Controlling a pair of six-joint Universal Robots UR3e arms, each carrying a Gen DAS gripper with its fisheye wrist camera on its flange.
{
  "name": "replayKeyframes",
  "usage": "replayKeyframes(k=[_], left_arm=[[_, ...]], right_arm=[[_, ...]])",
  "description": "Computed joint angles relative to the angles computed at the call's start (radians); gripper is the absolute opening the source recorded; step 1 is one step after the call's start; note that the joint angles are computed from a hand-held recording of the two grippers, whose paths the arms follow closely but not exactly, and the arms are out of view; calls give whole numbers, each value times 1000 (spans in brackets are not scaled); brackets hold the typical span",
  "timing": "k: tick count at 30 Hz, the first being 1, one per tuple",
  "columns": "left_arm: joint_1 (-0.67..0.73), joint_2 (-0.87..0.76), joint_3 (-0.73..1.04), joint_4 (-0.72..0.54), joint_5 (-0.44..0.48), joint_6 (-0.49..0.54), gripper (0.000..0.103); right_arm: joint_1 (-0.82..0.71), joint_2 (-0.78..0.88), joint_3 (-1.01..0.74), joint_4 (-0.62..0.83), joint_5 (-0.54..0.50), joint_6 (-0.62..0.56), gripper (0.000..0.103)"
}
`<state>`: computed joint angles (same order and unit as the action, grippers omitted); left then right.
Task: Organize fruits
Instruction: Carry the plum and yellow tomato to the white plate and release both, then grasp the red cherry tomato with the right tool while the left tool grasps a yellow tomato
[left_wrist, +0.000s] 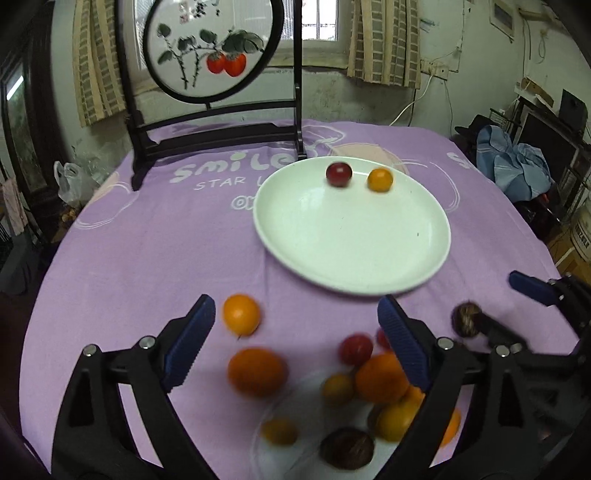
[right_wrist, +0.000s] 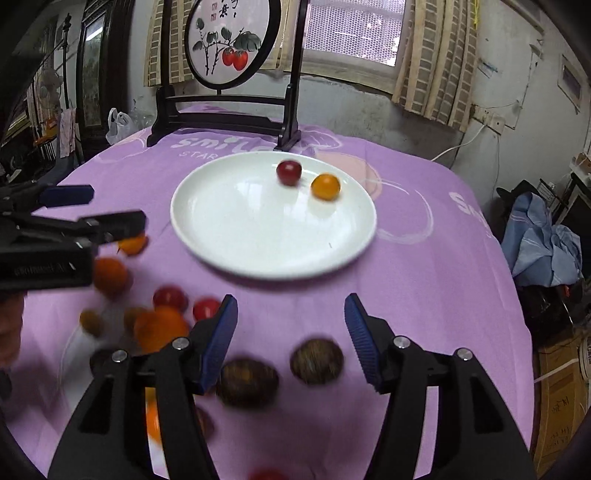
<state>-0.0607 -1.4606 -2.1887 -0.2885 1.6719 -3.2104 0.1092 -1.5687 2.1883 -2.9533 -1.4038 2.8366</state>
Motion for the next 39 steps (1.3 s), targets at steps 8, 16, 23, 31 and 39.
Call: replayKeyframes(k=[8, 16, 23, 31, 39], left_arm=[[120, 260, -295, -5, -66, 75, 93], [337, 420, -421, -33, -251, 157, 93], [454, 475, -407, -208, -374, 230, 93], [282, 291, -405, -19, -233, 173, 92], [256, 159, -395, 53, -266, 156, 58]], right_arm=[[-116, -449, 362, 153, 71, -113, 61], [-24, -272, 384, -11, -44, 4, 60], [20, -142, 313, -45, -93, 100, 29], [-15, -247, 383, -43, 4, 101, 29], [15, -263, 391, -48, 36, 118, 29]])
